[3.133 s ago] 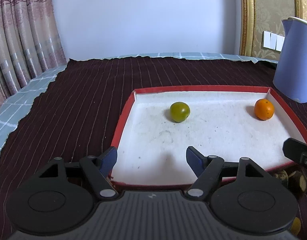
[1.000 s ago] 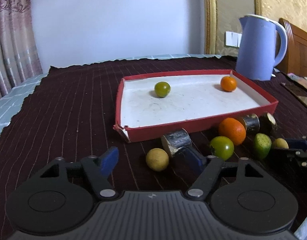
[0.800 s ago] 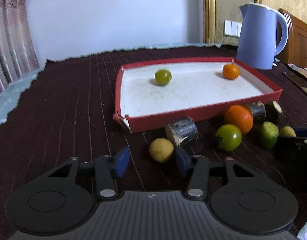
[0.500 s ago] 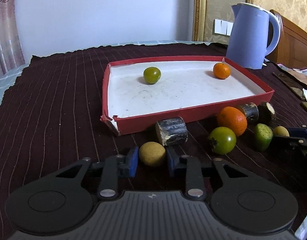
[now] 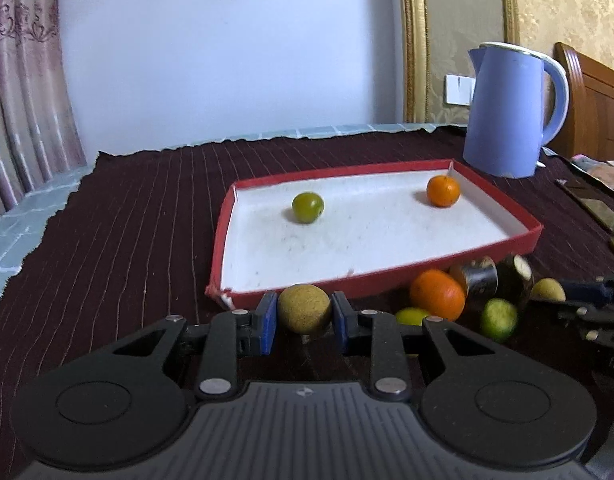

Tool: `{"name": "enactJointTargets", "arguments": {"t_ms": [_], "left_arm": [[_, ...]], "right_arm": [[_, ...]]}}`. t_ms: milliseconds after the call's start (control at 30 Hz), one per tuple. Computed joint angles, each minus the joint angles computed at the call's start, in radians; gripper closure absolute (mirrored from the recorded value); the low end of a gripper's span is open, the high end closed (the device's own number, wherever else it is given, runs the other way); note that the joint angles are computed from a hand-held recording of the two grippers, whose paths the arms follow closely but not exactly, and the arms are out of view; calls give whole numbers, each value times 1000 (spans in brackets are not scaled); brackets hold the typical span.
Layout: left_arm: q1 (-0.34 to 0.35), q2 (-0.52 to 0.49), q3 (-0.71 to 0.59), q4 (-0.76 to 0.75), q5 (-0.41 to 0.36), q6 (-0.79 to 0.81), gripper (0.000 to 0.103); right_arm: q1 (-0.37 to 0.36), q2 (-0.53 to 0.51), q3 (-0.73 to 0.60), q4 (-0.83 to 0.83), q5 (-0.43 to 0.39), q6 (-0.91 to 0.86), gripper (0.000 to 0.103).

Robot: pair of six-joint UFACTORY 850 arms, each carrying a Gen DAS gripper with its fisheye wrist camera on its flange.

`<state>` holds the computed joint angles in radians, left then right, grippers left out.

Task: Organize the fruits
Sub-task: 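Grasp a yellow lemon with the right tool while the left tool grasps another lemon, then carry both yellow lemons over the tray with both tools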

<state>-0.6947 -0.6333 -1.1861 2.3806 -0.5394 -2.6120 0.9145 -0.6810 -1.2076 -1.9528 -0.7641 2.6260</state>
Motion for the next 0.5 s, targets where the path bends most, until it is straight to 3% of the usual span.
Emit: {"name": "enactJointTargets", "arguments": {"t_ms": [167,500], "left_arm": [[-19,-35,-74,-100,45,79,75],[-31,-73,-144,-203,47,153,75]], "right_arm": [[-5,-11,-32,24,-29,-18,79],[-25,-33,-107,52,-73,-66,79]]}}
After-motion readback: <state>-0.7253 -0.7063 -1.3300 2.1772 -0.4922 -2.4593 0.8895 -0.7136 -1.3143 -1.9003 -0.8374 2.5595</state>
